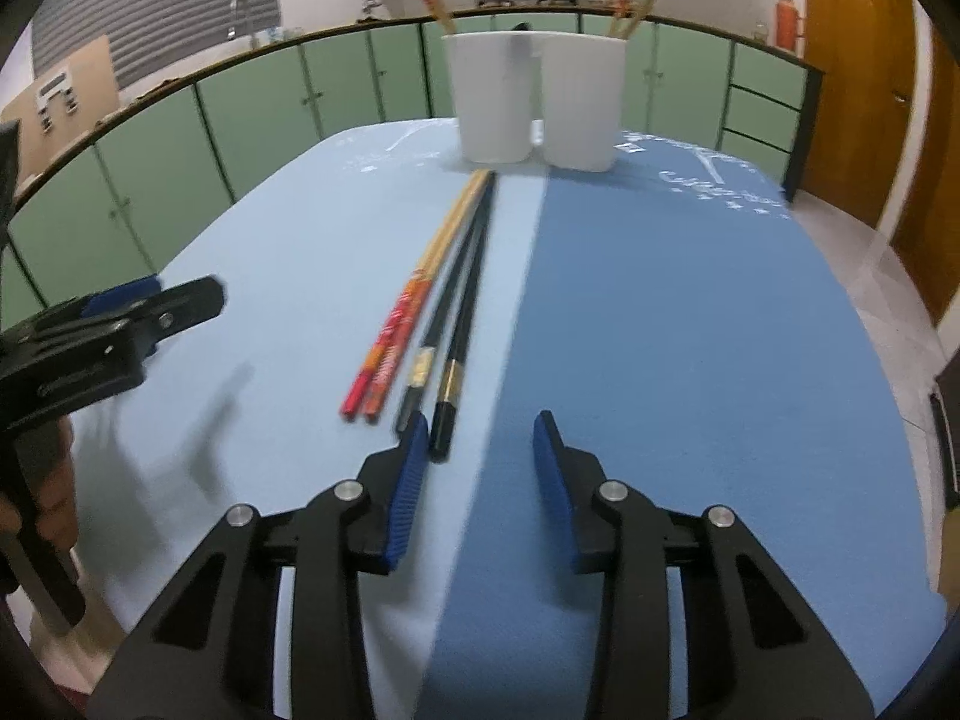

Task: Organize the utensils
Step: 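Lower the right gripper and close it on a black chopstick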

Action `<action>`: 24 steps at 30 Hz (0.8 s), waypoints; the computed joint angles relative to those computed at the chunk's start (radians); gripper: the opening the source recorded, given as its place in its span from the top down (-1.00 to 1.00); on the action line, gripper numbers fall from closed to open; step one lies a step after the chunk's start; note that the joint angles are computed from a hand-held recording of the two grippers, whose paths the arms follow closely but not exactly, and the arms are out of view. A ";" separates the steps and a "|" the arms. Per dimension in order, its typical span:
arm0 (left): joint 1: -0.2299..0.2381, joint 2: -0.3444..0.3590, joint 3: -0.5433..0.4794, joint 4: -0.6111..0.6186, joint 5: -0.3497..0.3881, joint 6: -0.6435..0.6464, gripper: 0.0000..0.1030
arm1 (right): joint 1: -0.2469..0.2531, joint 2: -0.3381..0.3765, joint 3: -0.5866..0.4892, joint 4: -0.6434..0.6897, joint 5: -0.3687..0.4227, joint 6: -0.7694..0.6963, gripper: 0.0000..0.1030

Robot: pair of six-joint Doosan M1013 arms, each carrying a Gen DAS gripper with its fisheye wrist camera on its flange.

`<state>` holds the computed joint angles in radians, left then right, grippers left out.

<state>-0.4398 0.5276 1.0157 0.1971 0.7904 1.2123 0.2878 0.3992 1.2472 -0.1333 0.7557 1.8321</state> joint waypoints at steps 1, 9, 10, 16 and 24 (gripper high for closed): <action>-0.001 0.001 -0.003 0.002 0.001 0.000 -0.54 | -0.002 0.000 -0.001 -0.002 0.001 0.004 0.31; -0.004 0.005 -0.010 0.002 0.006 0.001 -0.54 | -0.006 0.002 0.000 0.093 0.000 -0.085 0.47; -0.004 0.004 -0.009 0.003 0.006 0.002 -0.54 | -0.003 0.004 -0.001 0.091 0.000 -0.088 0.49; -0.007 0.008 -0.015 -0.010 0.013 0.016 -0.54 | 0.000 0.011 -0.005 0.074 -0.011 -0.092 0.86; -0.020 0.018 -0.031 -0.088 0.031 0.110 -0.54 | -0.018 0.003 0.002 0.054 -0.011 -0.028 0.89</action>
<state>-0.4600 0.5459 0.9847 0.1089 0.8214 1.3222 0.2701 0.4018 1.2496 -0.0793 0.7449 1.8045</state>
